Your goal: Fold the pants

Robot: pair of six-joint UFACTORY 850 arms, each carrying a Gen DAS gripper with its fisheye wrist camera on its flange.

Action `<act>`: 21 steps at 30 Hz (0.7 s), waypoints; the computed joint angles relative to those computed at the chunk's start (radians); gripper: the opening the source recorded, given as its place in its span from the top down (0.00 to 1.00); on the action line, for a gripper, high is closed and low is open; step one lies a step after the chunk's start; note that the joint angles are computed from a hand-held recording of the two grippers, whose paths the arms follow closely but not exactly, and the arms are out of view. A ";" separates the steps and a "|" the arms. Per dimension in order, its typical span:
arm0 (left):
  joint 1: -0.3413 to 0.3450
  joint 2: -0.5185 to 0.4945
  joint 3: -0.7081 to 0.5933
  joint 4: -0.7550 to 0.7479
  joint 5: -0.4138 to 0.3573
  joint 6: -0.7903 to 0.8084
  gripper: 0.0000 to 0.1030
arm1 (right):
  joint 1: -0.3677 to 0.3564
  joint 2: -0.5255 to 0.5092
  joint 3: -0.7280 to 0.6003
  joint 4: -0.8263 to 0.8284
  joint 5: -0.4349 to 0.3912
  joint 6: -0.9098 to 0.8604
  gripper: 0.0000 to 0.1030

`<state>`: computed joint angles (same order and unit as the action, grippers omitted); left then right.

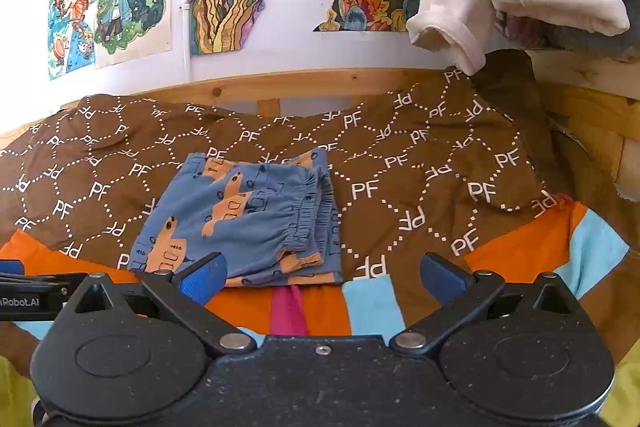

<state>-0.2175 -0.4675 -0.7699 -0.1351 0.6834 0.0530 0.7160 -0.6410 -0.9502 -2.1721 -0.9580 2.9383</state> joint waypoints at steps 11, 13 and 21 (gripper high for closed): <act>0.001 -0.004 -0.005 -0.013 -0.017 0.017 0.00 | 0.002 -0.029 -0.023 -0.041 0.014 0.034 0.01; 0.002 -0.003 -0.003 -0.017 -0.017 0.019 0.00 | 0.000 -0.032 -0.027 -0.047 0.023 0.036 0.01; 0.000 0.000 -0.002 -0.030 -0.012 0.038 0.00 | 0.000 -0.031 -0.025 -0.063 0.018 0.045 0.01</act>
<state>-0.2172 -0.4679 -0.7717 -0.1655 0.6718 0.0911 0.7165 -0.6722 -0.9754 -2.2348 -0.9403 2.9829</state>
